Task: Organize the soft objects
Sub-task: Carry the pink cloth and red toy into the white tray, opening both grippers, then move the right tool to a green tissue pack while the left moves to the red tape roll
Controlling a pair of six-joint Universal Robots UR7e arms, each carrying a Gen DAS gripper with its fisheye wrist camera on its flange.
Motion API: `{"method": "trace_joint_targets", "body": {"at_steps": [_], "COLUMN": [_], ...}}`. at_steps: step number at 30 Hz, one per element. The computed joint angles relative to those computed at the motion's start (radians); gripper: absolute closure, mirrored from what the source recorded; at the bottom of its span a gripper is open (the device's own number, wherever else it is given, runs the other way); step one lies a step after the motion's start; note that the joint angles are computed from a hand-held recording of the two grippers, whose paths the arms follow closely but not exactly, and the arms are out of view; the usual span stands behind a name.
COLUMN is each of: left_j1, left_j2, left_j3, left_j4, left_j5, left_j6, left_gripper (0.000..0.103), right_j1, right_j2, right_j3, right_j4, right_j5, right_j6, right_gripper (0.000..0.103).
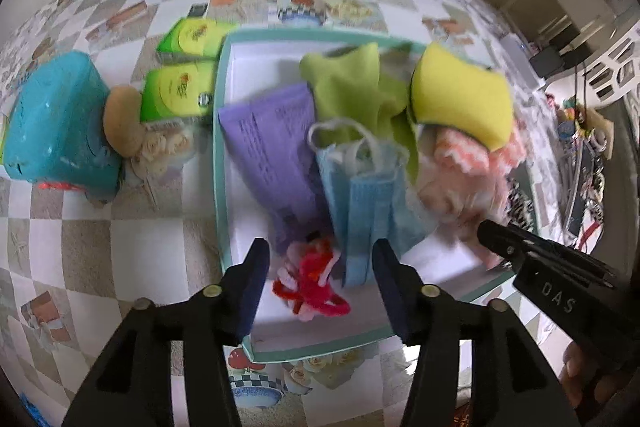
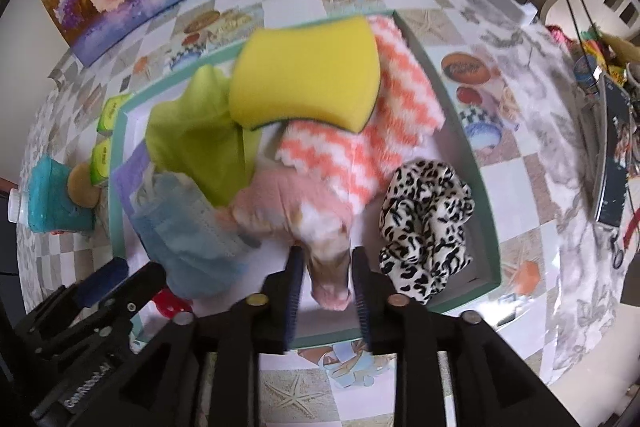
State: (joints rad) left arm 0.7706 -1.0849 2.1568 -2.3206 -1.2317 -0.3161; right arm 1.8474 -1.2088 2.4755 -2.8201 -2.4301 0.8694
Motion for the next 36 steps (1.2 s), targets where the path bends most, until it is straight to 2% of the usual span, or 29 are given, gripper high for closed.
{"method": "trace_joint_targets", "body": {"at_steps": [1,4,6,7,9,16,17,18,20,22,31,36], "left_j1": [0.001,0.003,0.003,0.001,0.001,0.006,0.006,0.007,0.006,0.002,-0.002,-0.004], "left_j2": [-0.003,-0.016,-0.024,-0.027,-0.029,-0.038,-0.039,-0.038,-0.036,-0.037,-0.055,-0.082], "left_j3": [-0.001,-0.001,0.001,0.0,-0.003,0.002,0.003,0.003,0.006,0.01,0.018,0.016], "left_j4": [-0.003,-0.022,-0.031,-0.031,-0.028,-0.044,-0.047,-0.049,-0.054,-0.058,-0.081,-0.092], "left_j5": [-0.004,-0.005,0.005,0.018,0.044,0.107,0.113,0.12,0.133,0.149,0.166,0.183], "left_j6": [0.001,0.004,-0.004,-0.012,-0.023,-0.051,-0.054,-0.057,-0.06,-0.058,-0.048,-0.042], "left_gripper": [0.047,0.045,0.037,0.035,0.032,0.023,0.018,0.013,0.012,0.012,0.012,0.012], "right_j1": [0.005,0.027,0.034,0.037,0.041,0.047,0.049,0.051,0.051,0.05,0.056,0.083], "right_j2": [-0.009,-0.017,-0.017,-0.015,-0.013,0.01,0.011,0.011,0.011,0.009,-0.001,0.011], "right_j3": [0.002,-0.002,-0.006,-0.011,-0.02,-0.035,-0.036,-0.034,-0.031,-0.028,-0.023,-0.032], "right_j4": [0.009,0.015,0.022,0.033,0.061,0.071,0.073,0.073,0.062,0.058,0.055,0.045], "right_j5": [-0.006,-0.032,-0.04,-0.047,-0.056,-0.072,-0.076,-0.078,-0.082,-0.086,-0.108,-0.13], "right_j6": [0.004,0.018,0.025,0.032,0.044,0.043,0.047,0.05,0.05,0.052,0.068,0.066], "right_gripper": [0.062,0.056,0.051,0.045,0.039,0.027,0.025,0.021,0.014,0.001,0.0,0.0]}}
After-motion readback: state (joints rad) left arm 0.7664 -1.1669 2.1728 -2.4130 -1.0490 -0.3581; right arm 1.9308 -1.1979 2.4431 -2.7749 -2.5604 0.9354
